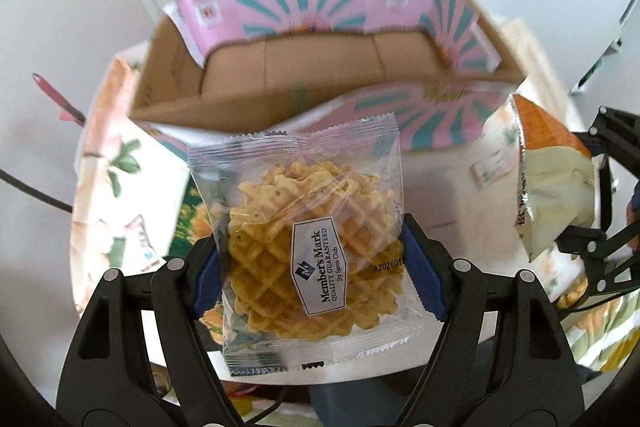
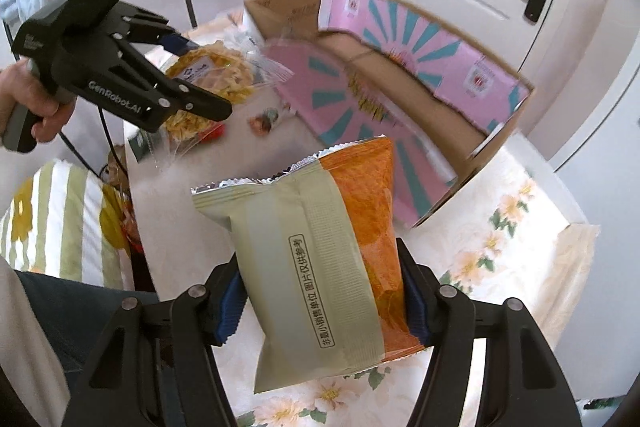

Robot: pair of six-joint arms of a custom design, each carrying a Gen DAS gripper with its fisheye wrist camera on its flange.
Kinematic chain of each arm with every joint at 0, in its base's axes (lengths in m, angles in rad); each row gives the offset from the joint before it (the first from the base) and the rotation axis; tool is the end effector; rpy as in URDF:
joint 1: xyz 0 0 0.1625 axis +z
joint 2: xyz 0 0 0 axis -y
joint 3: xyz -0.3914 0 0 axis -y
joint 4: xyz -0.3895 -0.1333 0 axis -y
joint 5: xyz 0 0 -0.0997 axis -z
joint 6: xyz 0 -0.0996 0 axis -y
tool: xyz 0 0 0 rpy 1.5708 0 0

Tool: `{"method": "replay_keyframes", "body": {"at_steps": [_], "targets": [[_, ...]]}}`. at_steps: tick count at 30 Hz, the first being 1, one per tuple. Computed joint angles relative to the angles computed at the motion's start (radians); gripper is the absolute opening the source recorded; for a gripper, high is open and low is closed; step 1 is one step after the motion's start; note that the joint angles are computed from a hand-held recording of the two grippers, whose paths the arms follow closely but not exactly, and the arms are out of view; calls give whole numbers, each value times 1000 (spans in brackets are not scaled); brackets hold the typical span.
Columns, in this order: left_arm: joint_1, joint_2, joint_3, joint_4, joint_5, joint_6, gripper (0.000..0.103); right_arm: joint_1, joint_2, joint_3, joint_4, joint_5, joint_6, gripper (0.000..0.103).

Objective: Organize snacks
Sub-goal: 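Lift both packs into the pink box and open both grippers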

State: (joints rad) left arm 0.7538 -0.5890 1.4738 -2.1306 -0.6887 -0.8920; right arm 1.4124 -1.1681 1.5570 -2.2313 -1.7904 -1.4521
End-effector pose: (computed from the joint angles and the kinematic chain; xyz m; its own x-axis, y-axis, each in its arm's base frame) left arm -0.3275 -0.5957 -0.0133 -0.6980 -0.1080 -0.7079 0.2352 0.8992 -0.3690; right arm 0.0099 -0.6456 0.3080 -0.2639 -0.9195 0.2912 -0.9298 0.3228 0.1766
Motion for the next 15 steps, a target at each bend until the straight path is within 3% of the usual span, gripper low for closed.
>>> {"method": "replay_keyframes", "body": {"at_steps": [4,8,15], "targets": [[-35,-41,16,-28,41,2,75,28,-18,-37,42,40,68,61],[-32,-57,-20,-74,66,78,75,57,-18,-82,65,74,150,61],[12,-52,-91,-189,59,275,75,134,37,-121,-53,68,312,61]]}}
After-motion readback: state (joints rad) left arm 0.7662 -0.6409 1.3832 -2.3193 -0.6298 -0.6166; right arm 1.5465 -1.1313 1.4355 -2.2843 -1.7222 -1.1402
